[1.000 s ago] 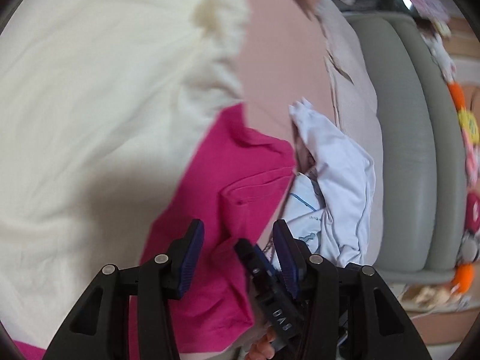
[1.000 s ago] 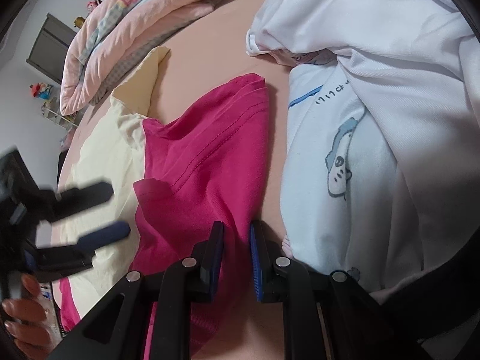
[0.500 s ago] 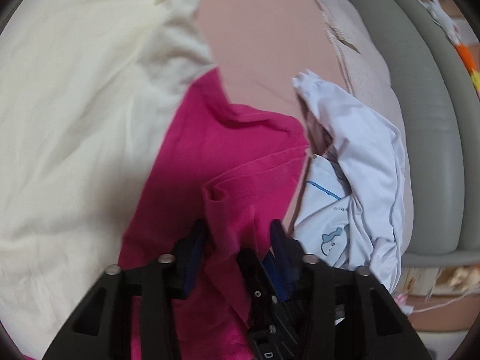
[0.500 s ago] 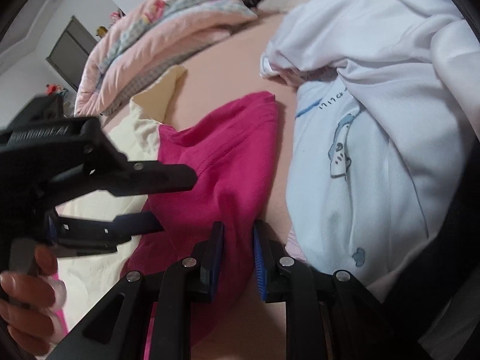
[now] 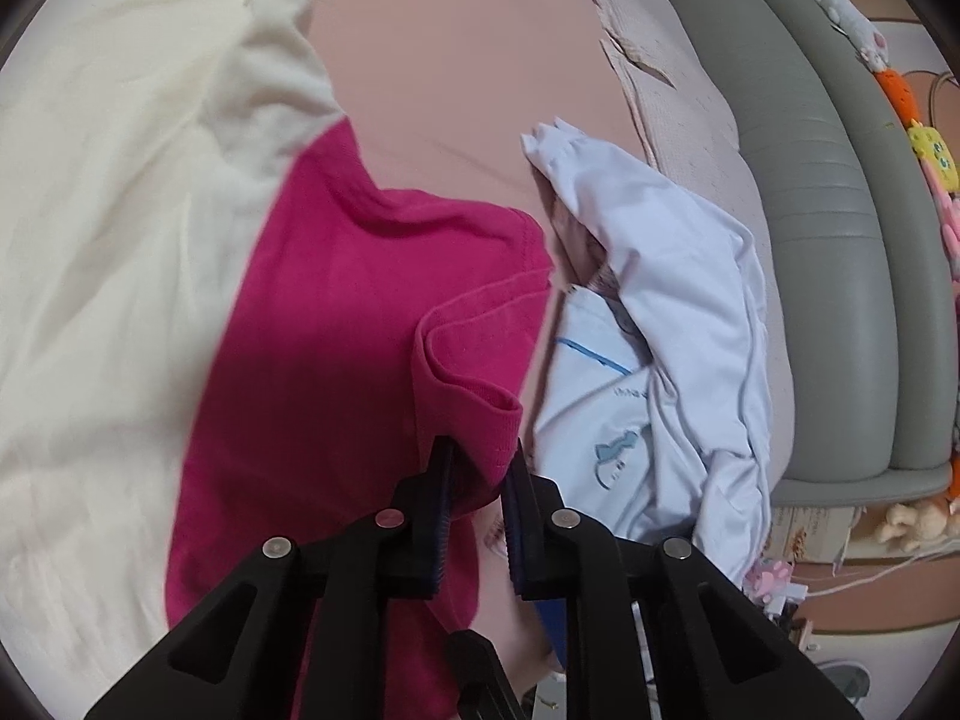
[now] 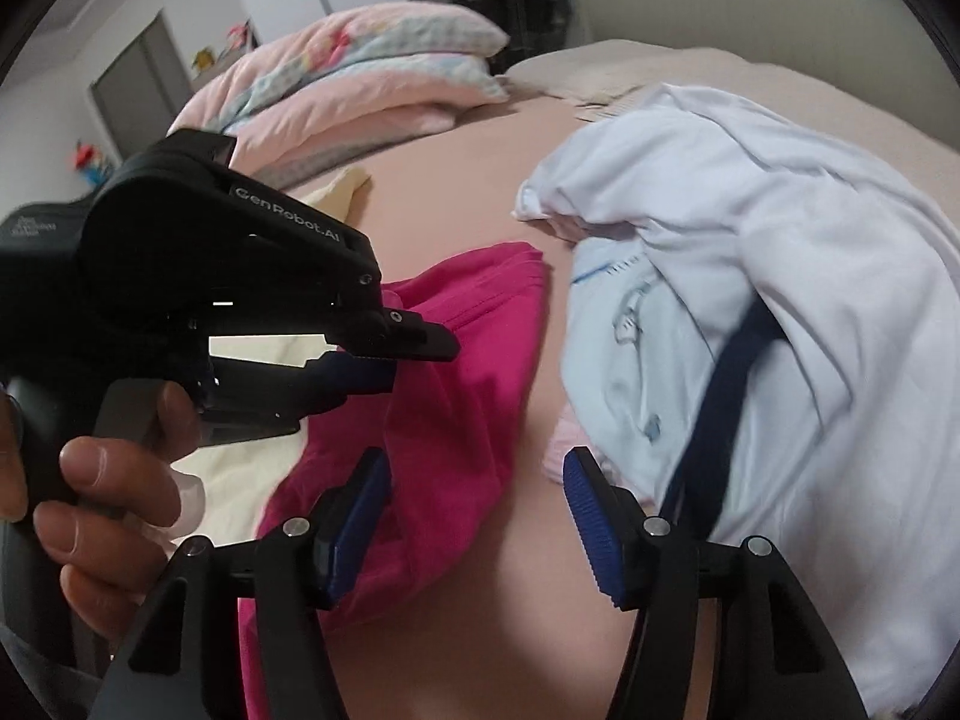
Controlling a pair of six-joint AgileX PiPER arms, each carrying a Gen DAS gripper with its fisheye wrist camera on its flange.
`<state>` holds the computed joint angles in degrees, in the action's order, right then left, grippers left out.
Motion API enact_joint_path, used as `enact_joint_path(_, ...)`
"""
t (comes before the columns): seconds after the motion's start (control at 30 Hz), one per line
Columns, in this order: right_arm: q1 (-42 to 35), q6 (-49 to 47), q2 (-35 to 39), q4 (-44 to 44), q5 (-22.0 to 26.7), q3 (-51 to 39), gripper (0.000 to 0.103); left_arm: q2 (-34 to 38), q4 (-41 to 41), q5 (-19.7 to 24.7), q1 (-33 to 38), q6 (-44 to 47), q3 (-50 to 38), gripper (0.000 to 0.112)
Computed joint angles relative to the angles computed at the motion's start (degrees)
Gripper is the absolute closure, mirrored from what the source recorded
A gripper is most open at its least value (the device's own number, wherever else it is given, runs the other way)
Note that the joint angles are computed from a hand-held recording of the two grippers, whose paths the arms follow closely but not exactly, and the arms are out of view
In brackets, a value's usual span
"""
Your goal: Fold clothes
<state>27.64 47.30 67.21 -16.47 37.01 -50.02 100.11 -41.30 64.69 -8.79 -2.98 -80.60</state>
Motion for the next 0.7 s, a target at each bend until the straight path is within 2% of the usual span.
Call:
enact_joint_path(0.07,0.54,1.44,-0.59,-1.64,0.06,0.33,0.043,-0.23,-0.09,0.54,0.06,0.81,-0.47,0.1)
enact_joint_path(0.2,0.97,-4.38,1.15,-0.12,0.77,-1.64,0.043,-0.14,-2.57,1.48,1.43,1.72,-0.23,0.101)
enact_joint_path(0.37,-1.97,-13.06,3.11,6.4,-4.53,-1.35,0.043,-0.54,-5.92,2.41,3.7,3.79,0.38,0.101)
enact_joint_path(0.5,-1.97,-12.31,7.23,2.5,-2.06,-4.44,0.043,-0.6,-8.58,3.62,5.36,5.54,0.66,0.101)
enact_joint_path(0.7,-1.67,-11.17,12.39,0.32,-1.9,-8.76,0.043,0.08,-9.67,4.56,5.39,5.49,-0.17,0.101)
